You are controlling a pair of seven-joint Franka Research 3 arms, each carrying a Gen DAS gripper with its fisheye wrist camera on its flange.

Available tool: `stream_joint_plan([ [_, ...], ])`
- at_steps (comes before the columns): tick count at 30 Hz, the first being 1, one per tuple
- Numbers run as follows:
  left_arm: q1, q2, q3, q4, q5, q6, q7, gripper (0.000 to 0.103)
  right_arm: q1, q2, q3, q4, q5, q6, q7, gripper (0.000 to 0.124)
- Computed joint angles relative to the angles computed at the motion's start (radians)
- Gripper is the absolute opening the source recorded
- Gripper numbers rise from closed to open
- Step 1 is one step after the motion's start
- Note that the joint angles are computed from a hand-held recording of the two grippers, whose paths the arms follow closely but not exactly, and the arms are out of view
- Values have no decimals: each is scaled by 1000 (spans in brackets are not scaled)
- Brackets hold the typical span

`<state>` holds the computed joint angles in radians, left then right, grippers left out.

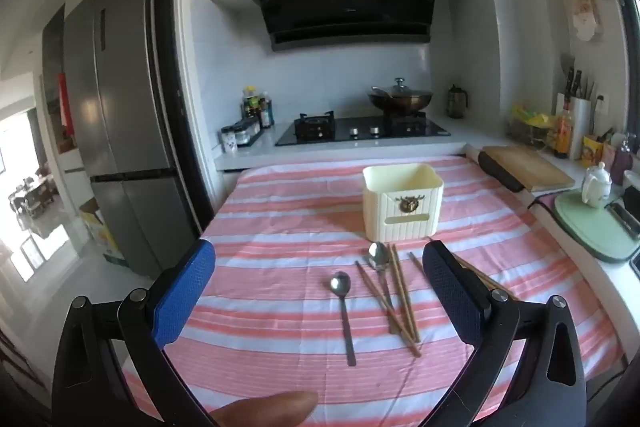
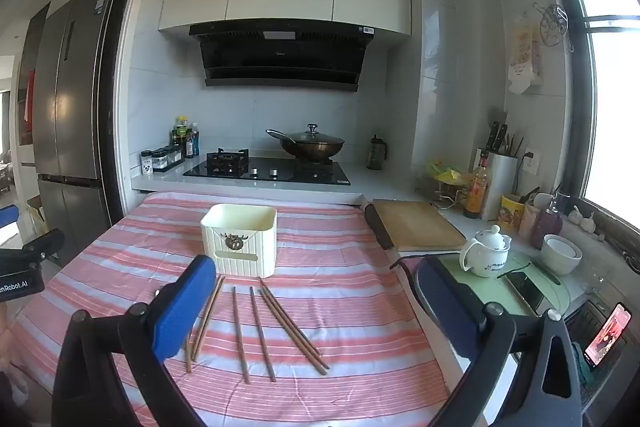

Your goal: Organize utensils

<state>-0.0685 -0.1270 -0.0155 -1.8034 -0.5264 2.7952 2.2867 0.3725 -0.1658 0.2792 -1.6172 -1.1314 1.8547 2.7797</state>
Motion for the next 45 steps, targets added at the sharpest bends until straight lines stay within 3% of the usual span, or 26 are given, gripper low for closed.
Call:
stream_joint_plan([
  [8,-17,-16,-29,-50,83,52,-69,103,-8,-10,2,-18,3,17,11,103],
  [10,-23,4,25,-6,-28,-9,-9,103,-8,-23,1,-29,7,17,10,103],
  [21,6,5,-1,-5,-40,-14,5,103,-19,-16,0,-28,19,25,7,103],
  [45,10,12,-1,-16,-59,-2,24,103,-36,-35,4,-52,32,50,5,103],
])
